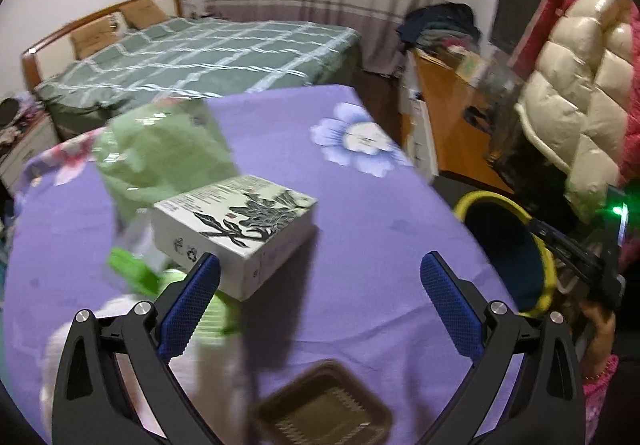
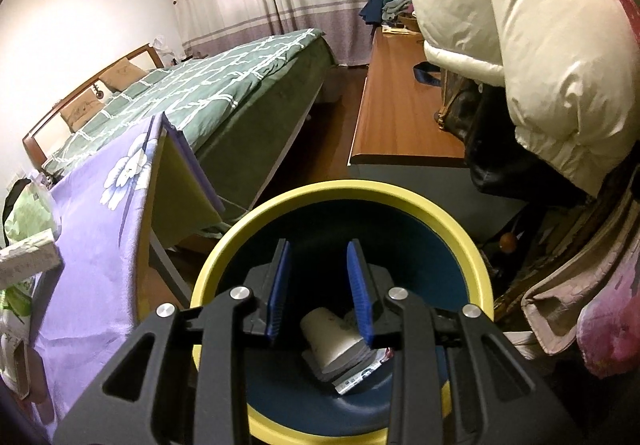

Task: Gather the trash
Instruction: 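Grasp the white printed box with the left gripper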

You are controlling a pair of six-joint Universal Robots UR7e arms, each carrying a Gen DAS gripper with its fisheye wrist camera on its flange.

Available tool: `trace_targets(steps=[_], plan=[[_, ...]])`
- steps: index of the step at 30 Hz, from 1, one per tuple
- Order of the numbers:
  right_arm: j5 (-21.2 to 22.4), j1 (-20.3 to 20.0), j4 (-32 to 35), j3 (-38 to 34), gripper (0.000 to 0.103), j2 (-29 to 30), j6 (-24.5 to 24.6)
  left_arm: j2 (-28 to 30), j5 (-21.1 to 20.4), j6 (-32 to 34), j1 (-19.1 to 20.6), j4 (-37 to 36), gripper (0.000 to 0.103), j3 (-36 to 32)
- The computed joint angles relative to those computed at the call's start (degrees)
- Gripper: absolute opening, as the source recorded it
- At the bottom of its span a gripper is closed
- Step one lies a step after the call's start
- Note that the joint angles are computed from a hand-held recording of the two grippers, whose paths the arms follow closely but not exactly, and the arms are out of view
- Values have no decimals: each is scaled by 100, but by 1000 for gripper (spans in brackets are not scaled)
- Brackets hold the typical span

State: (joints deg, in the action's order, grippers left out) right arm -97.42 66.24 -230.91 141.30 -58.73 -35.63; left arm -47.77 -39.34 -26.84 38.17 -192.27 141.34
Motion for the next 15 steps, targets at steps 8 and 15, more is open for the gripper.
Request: trace_targets(steps=[8, 15], plan=[[183, -142, 146, 2, 29, -79, 13, -109, 699, -137, -230, 503, 98, -48], [254, -152, 351, -118, 30, -63, 56, -550, 1057, 19, 1, 1980, 98, -362]])
